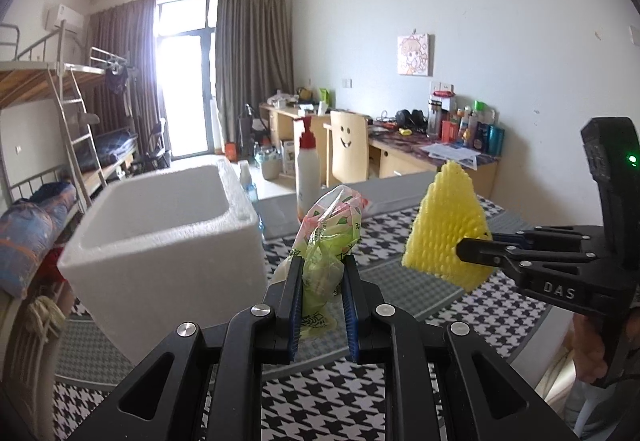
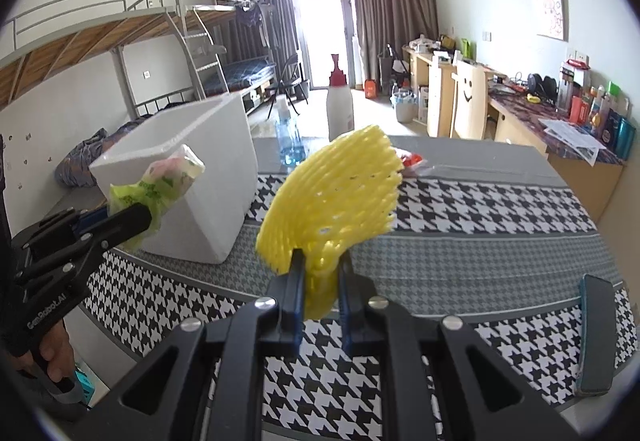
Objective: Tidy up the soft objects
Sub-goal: 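Carry the plastic bag and yellow net toward the foam box with both tools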
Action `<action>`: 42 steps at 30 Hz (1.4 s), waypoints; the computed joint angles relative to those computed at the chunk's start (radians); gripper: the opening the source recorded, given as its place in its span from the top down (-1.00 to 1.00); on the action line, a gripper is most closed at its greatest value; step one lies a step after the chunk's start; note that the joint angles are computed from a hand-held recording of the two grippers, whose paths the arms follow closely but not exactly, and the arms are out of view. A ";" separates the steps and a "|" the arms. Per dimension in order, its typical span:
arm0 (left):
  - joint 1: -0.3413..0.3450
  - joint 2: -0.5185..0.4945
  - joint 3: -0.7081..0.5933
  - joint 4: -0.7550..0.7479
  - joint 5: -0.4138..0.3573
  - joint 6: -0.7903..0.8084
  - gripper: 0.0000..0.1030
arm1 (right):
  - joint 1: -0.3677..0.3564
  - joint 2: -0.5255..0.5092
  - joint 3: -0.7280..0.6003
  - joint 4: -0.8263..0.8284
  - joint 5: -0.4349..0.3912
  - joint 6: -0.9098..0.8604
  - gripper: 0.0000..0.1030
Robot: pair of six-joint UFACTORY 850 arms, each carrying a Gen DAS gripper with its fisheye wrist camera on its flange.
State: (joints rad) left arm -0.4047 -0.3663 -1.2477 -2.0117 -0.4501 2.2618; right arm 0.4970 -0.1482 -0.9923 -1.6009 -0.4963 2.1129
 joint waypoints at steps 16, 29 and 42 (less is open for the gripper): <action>-0.010 0.013 -0.026 -0.117 0.020 0.086 0.63 | 0.013 0.032 -0.014 -0.122 -0.033 0.049 0.66; -0.012 0.008 -0.062 -0.307 0.060 0.250 0.63 | -0.006 0.011 -0.067 -0.150 -0.001 0.020 0.65; -0.013 -0.020 -0.115 -0.442 0.108 0.351 0.63 | -0.025 -0.043 -0.146 -0.177 0.044 -0.004 0.65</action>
State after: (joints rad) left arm -0.4175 -0.3861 -1.3626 -2.4533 -0.3426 2.6125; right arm 0.4725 -0.1912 -1.1382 -1.7777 -0.4528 2.1085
